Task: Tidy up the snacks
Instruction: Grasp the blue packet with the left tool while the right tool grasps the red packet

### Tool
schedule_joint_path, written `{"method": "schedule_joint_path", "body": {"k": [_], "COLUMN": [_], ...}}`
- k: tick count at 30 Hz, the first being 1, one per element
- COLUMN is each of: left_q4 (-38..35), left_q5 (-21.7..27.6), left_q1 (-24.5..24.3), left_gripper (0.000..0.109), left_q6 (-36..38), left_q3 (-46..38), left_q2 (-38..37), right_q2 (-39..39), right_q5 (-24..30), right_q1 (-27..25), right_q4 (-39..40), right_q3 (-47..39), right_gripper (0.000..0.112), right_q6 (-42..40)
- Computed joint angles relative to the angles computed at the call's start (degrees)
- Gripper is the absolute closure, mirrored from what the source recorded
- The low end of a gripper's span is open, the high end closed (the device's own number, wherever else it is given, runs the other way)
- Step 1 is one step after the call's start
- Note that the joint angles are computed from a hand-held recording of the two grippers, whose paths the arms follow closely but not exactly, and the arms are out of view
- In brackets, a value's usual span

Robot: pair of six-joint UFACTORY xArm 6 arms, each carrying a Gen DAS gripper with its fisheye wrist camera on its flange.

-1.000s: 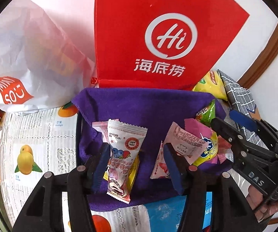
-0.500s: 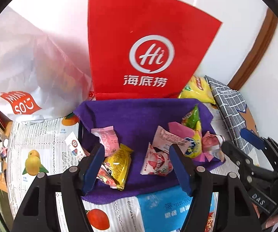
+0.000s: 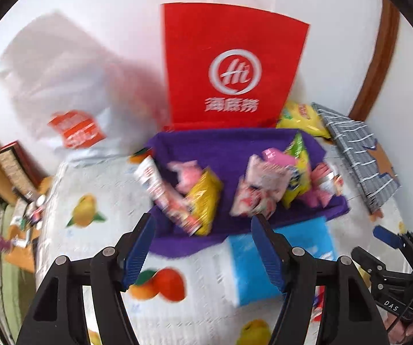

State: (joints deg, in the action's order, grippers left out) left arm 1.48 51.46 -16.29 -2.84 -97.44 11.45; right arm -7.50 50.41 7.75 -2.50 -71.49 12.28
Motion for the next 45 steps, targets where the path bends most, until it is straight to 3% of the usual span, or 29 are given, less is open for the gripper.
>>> {"method": "schedule_joint_path", "body": {"k": [6, 12, 19, 26, 35, 37, 39, 45], "left_q4": [1.44, 2.53, 4.51, 4.67, -0.93, -1.73, -3.22, -6.81], "left_q5": [-3.78, -4.94, -6.69, -14.06, -18.01, -17.96, -17.52, -16.16], "left_q1": [1.34, 1.46, 0.37, -0.40, -2.15, -3.07, -3.97, -6.34], "left_gripper": [0.042, 0.042, 0.042, 0.042, 0.042, 0.042, 0.042, 0.042], "left_q6": [-2.16, -3.79, -4.74, -8.59, -6.71, -5.49, -4.20, -2.74], "left_q3": [12.80, 20.29, 25.63, 33.32, 38.30, 38.38, 38.09, 36.32], "left_q2": [-8.67, -14.43, -18.55, -21.73, -22.54, -22.14, -21.28, -18.09], "right_q2": [-4.90, -7.97, -11.48, -13.82, -11.52, -10.80, -10.13, -12.54], "right_q5": [-1.65, -3.34, -2.50, -4.66, -8.74, -10.24, -11.04, -11.32], "right_q1": [1.09, 2.77, 4.20, 2.30, 1.50, 1.27, 1.23, 0.00], "right_q4": [2.22, 3.53, -3.31, -2.97, -1.07, 0.40, -0.18, -0.39], "right_q3": [10.08, 16.80, 20.85, 23.64, 23.01, 22.85, 22.53, 24.15], "right_gripper": [0.046, 0.046, 0.047, 0.048, 0.051, 0.054, 0.066, 0.067], "right_q6": [1.97, 2.99, 4.89, 4.44, 3.12, 2.14, 2.52, 0.69]}}
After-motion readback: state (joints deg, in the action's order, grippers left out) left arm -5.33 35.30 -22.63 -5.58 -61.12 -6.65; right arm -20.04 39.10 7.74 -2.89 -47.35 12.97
